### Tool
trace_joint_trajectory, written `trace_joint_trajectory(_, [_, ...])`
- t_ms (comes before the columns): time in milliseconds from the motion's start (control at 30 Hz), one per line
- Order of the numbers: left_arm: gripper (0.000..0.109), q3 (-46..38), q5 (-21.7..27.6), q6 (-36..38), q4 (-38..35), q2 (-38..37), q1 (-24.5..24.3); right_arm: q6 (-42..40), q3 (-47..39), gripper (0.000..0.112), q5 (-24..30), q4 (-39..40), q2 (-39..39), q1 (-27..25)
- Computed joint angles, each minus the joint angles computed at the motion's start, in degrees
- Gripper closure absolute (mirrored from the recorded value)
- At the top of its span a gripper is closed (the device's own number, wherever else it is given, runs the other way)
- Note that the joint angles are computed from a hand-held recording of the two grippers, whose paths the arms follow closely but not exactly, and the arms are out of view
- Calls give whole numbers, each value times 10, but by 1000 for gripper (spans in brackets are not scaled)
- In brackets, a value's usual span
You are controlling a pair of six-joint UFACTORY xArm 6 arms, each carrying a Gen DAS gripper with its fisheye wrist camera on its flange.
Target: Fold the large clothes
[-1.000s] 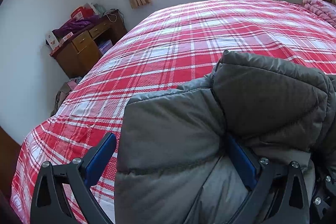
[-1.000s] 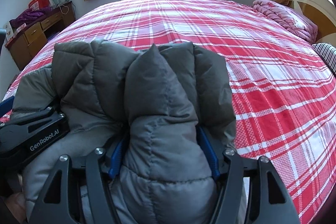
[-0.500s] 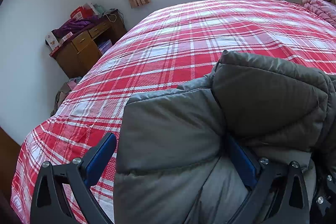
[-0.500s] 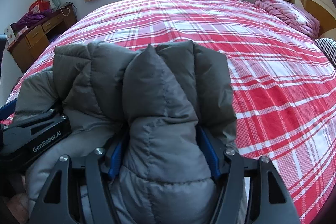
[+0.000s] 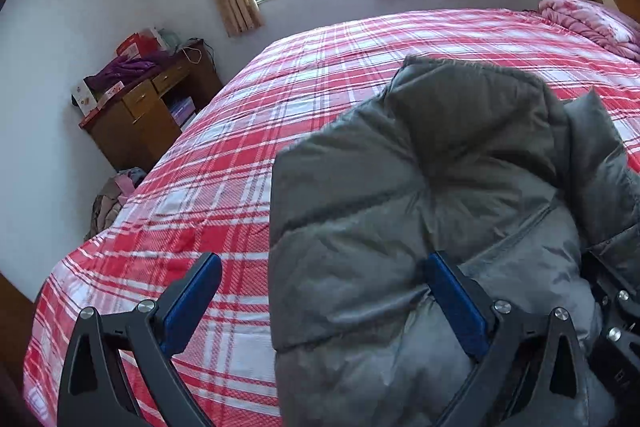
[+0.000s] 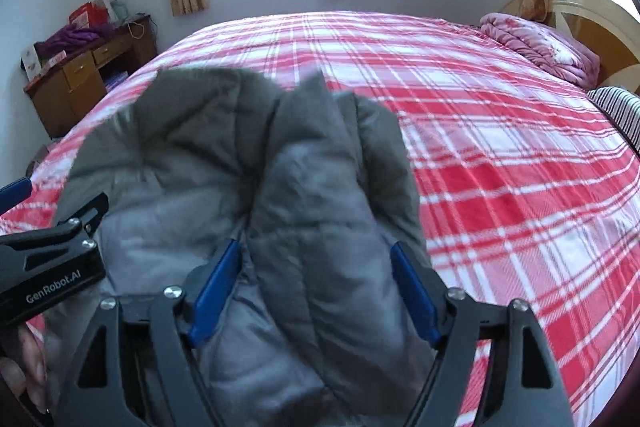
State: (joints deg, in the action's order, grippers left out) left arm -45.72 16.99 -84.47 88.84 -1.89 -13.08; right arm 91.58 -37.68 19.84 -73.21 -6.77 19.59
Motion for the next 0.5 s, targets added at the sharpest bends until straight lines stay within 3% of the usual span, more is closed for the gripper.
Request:
trace_joint_trajectory(167, [6, -11, -45, -127, 112, 19, 27, 66, -5, 30, -29, -59, 21, -18])
trace_joint_trajectory(300, [6, -12, -81, -73, 65, 23, 43, 72, -9, 29, -59, -65, 33, -34])
trace_joint_trajectory(367, [6, 10, -92, -3, 5, 0, 54, 65, -7, 29, -68, -60, 30, -38])
trace_joint_trajectory(500, [7, 62, -96, -68, 80, -78, 91, 173, 22, 29, -87, -164, -18, -57])
